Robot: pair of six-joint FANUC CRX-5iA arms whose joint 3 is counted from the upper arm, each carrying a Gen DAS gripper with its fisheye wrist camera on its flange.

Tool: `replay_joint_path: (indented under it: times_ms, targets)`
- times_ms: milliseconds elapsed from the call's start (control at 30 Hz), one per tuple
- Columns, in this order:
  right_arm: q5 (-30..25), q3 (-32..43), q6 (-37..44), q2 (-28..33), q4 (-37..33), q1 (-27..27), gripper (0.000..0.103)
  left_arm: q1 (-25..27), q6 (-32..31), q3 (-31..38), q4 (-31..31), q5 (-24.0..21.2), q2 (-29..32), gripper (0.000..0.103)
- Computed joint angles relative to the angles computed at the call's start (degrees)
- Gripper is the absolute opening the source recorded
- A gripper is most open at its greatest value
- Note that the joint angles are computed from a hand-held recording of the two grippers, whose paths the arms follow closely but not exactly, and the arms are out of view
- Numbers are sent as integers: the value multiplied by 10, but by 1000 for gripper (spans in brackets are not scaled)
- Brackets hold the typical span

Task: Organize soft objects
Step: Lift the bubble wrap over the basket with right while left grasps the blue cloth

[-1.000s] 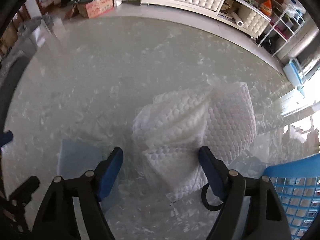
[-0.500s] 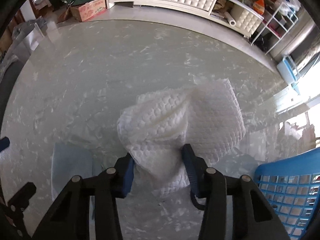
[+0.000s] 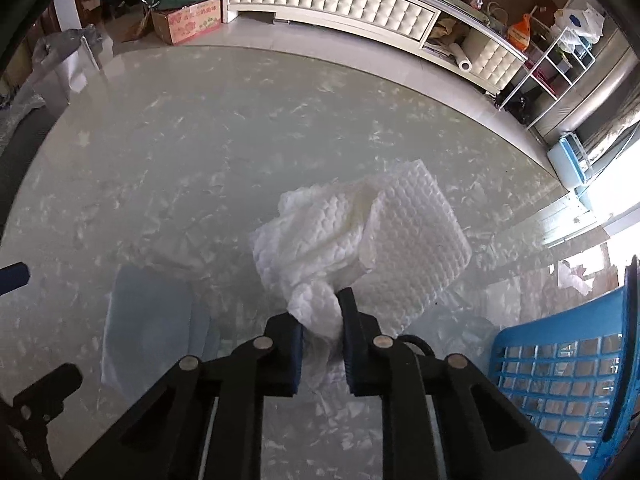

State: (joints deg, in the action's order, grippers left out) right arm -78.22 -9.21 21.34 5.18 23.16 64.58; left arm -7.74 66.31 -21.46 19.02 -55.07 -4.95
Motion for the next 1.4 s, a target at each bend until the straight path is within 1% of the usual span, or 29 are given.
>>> replay_joint_path:
  times_ms: [100,233,367,467,567,667,700,833,1033,1200,1267,1333,1400]
  targets:
    - [9,-7,-4,-16,-3,3,14,1,4,0,3,-2,-1,102]
    - [1,-17,-20,-34,23,29,13,0,11,2,6,-7,3,102]
    - [4,-29,-23,-62,25,44,13,-8,28,12,1,-16,11,102]
    - [0,-37,-26,-84,30,58,13,-21,44,24,-16,-20,18,102]
    - [-11,-43,-25,-105,52,77,13,-34,65,36,-38,-23,25,102]
    - [-16,-46,-31,-129,65,96,14,-42,82,45,-44,-25,34,102]
    - [-11,-52,-26,-139,67,91,14,-47,89,51,-48,-27,40,102]
    - [-17,-60,-31,-176,83,101,14,-68,124,77,-79,-36,58,102]
    - [-47,-73,-46,-223,119,124,14,-102,178,122,-134,-55,87,102]
    - [-76,-88,-49,-253,139,137,14,-109,198,132,-119,-58,107,101]
    - [-90,-94,-52,-262,143,143,14,-111,201,134,-115,-60,113,95]
    - [-94,-102,-58,-268,146,143,14,-117,205,136,-120,-59,115,93]
    - [-114,-110,-75,-280,152,158,14,-123,209,141,-128,-62,118,91]
